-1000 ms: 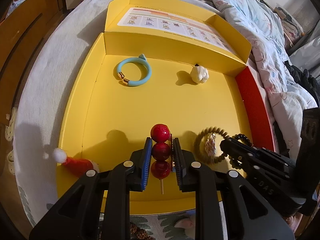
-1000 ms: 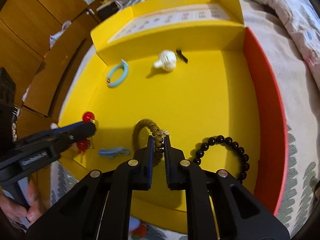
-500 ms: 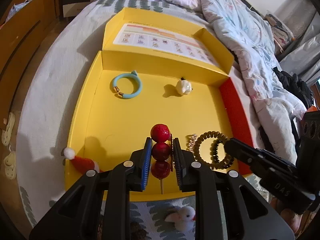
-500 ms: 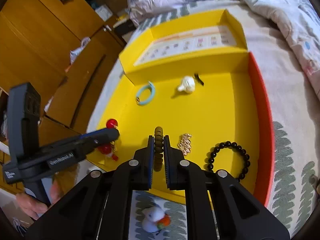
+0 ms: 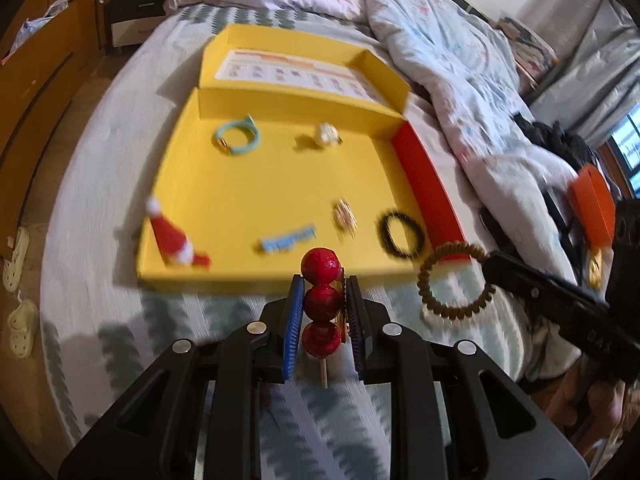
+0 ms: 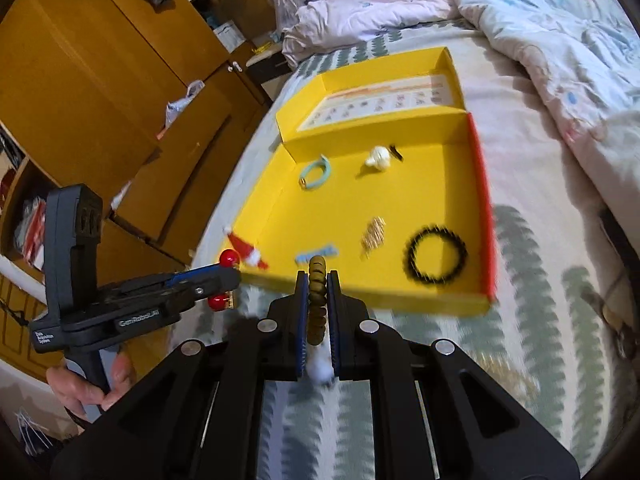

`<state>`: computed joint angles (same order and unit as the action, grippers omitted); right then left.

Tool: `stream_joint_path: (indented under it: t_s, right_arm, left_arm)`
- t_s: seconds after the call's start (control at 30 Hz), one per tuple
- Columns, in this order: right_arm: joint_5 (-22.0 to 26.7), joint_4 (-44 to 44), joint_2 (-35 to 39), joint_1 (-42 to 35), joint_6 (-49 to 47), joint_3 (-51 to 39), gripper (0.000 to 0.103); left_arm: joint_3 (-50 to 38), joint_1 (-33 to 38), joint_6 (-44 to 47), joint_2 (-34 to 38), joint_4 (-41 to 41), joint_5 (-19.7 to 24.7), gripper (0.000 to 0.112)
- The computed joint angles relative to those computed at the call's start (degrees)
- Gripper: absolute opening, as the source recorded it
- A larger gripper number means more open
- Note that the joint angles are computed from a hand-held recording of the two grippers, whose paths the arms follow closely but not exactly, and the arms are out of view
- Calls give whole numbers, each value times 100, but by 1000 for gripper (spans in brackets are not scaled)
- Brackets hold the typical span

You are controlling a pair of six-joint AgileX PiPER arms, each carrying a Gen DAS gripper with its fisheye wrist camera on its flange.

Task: Organize jewelry
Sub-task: 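Lift hairpin and hair tie out of the box and release them onto the bedspread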

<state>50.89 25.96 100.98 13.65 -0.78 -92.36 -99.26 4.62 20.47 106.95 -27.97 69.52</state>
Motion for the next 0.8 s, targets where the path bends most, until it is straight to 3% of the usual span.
stream_joint_path:
  t_s: [0.17, 0.3, 0.53, 0.7, 0.8]
  right_arm:
    - [-531, 350, -742, -66, -237, 1504, 11]
    - [-729, 297, -934, 42, -177, 2116, 11]
    - [-796, -386, -682, 293, 481, 2275, 11]
    - [-642, -1309, -391, 456, 1214, 2057, 12]
    - [-691, -1439, -426, 473, 1254, 2062, 17]
  left_arm:
    - [1375, -56, 347, -745, -82, -375, 22]
    - [2218, -255, 449, -1087, 49, -682, 22]
    - [2984, -385, 462, -1057, 283, -1067, 22]
    - [3011, -465, 350, -807, 494, -1181, 22]
    - [2966, -437, 405, -772, 400, -1106, 26]
